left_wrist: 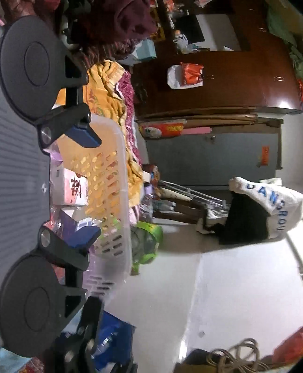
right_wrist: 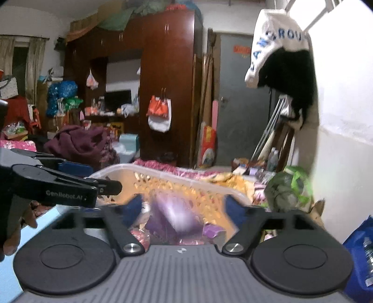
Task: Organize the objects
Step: 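Carry both packs over the basket and open both tools, then grasp the small blue-white carton with the right tool while the left tool grasps the white pack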
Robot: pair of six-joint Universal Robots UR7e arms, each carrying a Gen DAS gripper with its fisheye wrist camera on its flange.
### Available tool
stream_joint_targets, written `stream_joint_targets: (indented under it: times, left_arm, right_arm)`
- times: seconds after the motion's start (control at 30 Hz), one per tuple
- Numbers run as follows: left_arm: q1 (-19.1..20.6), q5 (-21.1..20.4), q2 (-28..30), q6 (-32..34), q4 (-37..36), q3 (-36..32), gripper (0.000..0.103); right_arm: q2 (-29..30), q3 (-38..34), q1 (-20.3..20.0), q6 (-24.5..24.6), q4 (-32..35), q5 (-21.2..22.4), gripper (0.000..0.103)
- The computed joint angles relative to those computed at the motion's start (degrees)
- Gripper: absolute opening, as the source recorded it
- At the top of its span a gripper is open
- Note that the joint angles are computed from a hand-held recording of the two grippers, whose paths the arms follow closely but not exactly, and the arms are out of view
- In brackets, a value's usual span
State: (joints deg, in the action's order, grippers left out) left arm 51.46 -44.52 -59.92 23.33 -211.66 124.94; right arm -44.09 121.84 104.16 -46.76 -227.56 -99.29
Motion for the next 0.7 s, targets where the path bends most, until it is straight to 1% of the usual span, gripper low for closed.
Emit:
stream_joint_targets:
  times: [0.03,0.07,0.13,0.17,0.2,0.23,0.27,0.3,0.37,0.4,0.43,0.47,0.5,0.57,0.6,0.63,0.67,0.7]
  left_arm:
    - [-0.32,-0.78,-1.05,0.37,-1.66,1.73,0.083]
    - [-0.82,-1.73,-2.88,0.35,-2.87,4.42,0.088]
    - [-1.73,-4.34,-6.03,1.03,-7.57,11.41,0.095]
    - [-2.23,-4.63,-6.80,1.05,-9.19,14.59,0.099]
    - [-2.40,-4.94,-6.87,1.09,-10.76,17.01,0.100]
    - [-2.32,-4.88,-6.03,0.81,-12.92,19.13,0.100]
    - [-1.94,-4.91,-4.62,0.60,-14.74,20.11,0.100]
    - [-1.35,-5.01,-3.32,-0.13,-15.62,20.74,0.097]
    - [0.72,-6.89,-2.18,-1.52,-14.31,20.59,0.090]
    - [1.92,-8.21,-1.84,-2.14,-12.37,19.99,0.084]
    - [2.48,-8.99,-1.65,-2.15,-11.39,19.73,0.081]
    - [3.06,-9.37,-1.10,-1.57,-10.58,19.10,0.076]
    - [3.07,-9.07,-0.84,-0.98,-9.51,18.86,0.073]
    - [3.30,-8.99,-0.61,0.02,-6.87,18.46,0.073]
    - [3.41,-8.89,-0.39,0.57,-6.17,18.28,0.073]
    - [3.40,-8.60,-0.07,0.95,-5.84,18.10,0.073]
    - [3.35,-8.14,0.29,1.19,-5.18,17.73,0.071]
    - [3.30,-7.51,0.72,1.27,-4.71,17.40,0.065]
  right_arm:
    - [-0.59,1.65,-0.34,-0.18,-1.94,0.94,0.096]
    - [-1.44,3.70,-1.00,-0.08,-3.93,2.41,0.097]
    - [-3.10,9.30,-3.60,0.92,-10.42,7.17,0.103]
    - [-3.40,11.81,-5.32,1.98,-14.01,9.63,0.103]
    - [-3.81,13.97,-7.05,3.15,-16.06,11.35,0.103]
    - [-4.32,15.52,-8.55,3.96,-15.70,11.81,0.103]
    - [-4.85,15.97,-9.26,4.03,-12.95,10.83,0.103]
    - [-4.90,15.89,-9.64,3.90,-9.54,8.56,0.103]
    - [-2.37,14.48,-9.65,2.32,-8.82,5.00,0.102]
    - [-1.25,13.45,-9.12,1.42,-7.80,2.59,0.099]
    - [-0.32,12.46,-8.70,0.80,-6.22,0.71,0.091]
    - [0.11,12.07,-8.73,0.54,-4.73,0.11,0.084]
    - [0.42,11.29,-8.71,0.34,-2.78,-0.78,0.081]
    - [1.39,9.72,-8.81,1.00,-1.10,-2.73,0.067]
    - [1.19,9.43,-9.08,1.57,0.50,-2.98,0.064]
    - [0.55,9.40,-9.45,2.35,2.70,-2.48,0.058]
    - [0.20,9.83,-9.93,2.51,3.41,-1.93,0.045]
    - [-0.02,10.17,-10.08,2.51,3.60,-1.86,0.044]
